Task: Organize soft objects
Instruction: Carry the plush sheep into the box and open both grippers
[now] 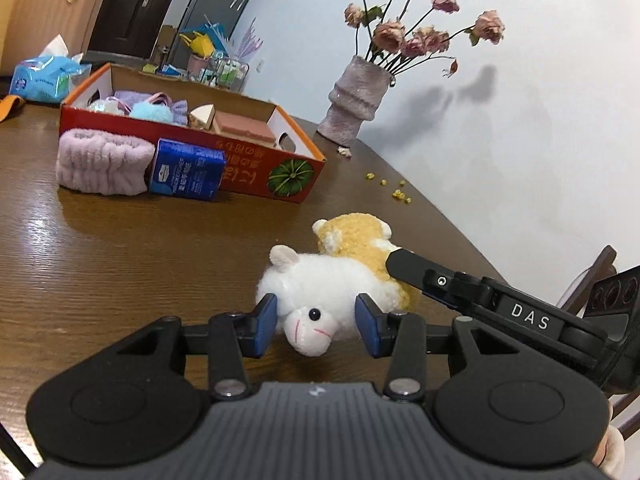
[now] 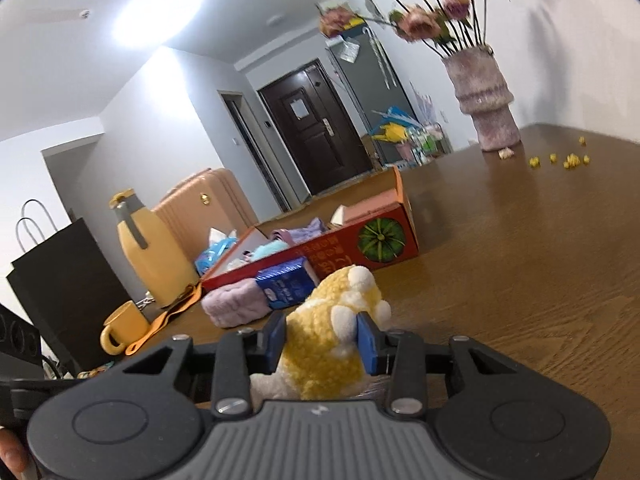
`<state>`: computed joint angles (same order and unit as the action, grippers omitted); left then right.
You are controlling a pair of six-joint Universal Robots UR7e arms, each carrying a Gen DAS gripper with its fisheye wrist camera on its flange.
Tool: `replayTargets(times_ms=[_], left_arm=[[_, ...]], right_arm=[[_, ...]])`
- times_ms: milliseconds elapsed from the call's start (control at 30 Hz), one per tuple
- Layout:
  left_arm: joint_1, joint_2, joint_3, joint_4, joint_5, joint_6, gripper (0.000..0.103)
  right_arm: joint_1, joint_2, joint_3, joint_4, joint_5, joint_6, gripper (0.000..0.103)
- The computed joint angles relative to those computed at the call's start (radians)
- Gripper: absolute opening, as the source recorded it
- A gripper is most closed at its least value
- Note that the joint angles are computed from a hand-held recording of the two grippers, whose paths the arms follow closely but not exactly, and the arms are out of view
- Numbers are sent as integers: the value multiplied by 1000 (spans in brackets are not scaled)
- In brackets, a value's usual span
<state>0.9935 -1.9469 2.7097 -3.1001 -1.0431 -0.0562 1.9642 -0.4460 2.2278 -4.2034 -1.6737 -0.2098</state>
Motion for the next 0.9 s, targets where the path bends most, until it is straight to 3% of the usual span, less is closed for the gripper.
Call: replayTargets(times_ms=[167, 300, 467, 667, 900], left_arm=[[-52, -39, 13, 8, 44, -7, 43], [-40, 64, -33, -113, 55, 67, 43], [65, 248, -202, -230, -41, 194, 43], [218, 480, -476, -233, -125, 278, 43], [347, 651, -686, -122, -152, 289, 43]], right_arm=[[12, -13, 9, -16, 10, 2, 36], [21, -29, -47, 30, 10, -23, 36], [-1, -66, -194, 201, 59, -59, 36], [-56, -32, -495, 576, 119, -41, 36], [-80, 94, -767, 836, 48, -67, 36]])
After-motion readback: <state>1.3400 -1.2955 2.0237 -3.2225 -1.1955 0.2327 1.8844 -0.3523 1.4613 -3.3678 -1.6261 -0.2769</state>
